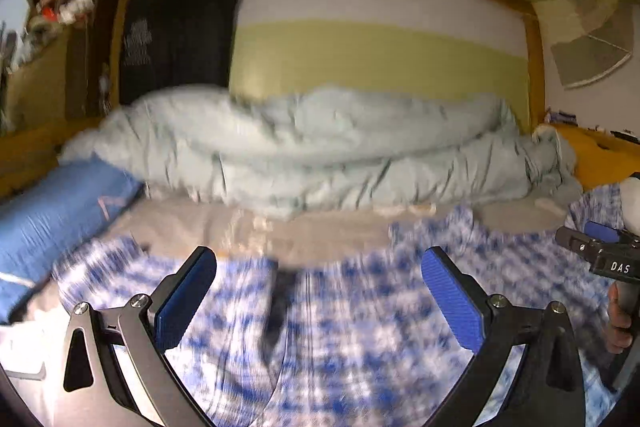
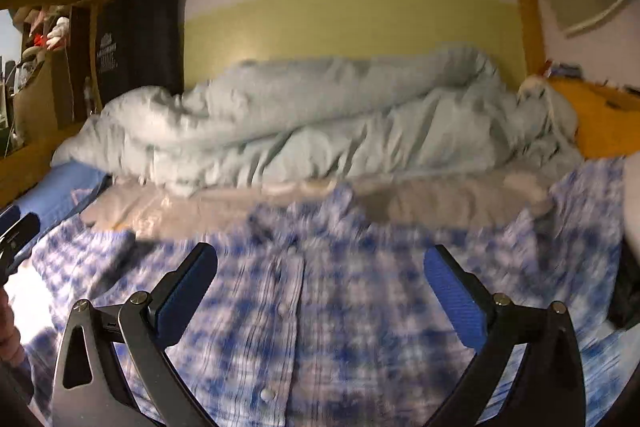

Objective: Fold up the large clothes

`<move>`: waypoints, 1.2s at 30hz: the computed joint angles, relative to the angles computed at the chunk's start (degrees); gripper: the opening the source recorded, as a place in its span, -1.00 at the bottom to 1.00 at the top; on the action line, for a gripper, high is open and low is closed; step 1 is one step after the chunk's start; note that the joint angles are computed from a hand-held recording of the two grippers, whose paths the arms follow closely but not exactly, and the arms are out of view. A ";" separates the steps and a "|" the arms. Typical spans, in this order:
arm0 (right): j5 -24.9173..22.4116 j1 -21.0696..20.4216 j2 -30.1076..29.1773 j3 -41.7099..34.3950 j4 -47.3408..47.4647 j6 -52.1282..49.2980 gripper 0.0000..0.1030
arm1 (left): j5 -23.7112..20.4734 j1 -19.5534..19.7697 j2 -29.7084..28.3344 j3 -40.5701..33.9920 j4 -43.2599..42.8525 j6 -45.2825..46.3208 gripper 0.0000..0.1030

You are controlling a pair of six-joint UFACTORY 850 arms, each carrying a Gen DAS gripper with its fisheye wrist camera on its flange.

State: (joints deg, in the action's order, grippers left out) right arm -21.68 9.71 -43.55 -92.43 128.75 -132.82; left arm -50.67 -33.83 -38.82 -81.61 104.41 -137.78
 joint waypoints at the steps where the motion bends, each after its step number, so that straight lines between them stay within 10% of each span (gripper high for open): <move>1: 0.02 -0.13 -0.75 -0.84 -4.53 4.57 0.99 | 0.50 0.46 0.20 0.17 -1.66 0.05 1.00; 20: 3.38 -0.71 -2.53 -3.59 -17.14 17.62 0.99 | 17.52 14.72 6.25 12.82 -24.51 -7.29 0.66; 28: 3.69 -0.80 -3.15 -4.59 -22.72 24.15 0.99 | 18.08 17.81 6.33 17.96 -8.52 -30.31 0.52; 30: 3.88 -0.75 -3.24 -4.73 -23.22 24.63 0.99 | 17.54 17.97 5.92 17.56 -9.10 -30.00 0.28; 33: 3.91 -0.75 -3.25 -4.73 -23.34 24.83 0.99 | 18.11 18.41 6.53 18.75 -6.08 -34.38 -0.75; 36: 4.89 -0.76 -3.48 -5.07 -24.23 26.92 0.99 | 14.10 16.67 8.23 19.81 -0.37 -37.15 -0.90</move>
State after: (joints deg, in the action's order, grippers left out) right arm -16.79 8.95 -47.04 -97.50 104.51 -105.91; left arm -36.58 -17.17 -30.59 -61.80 104.04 -174.93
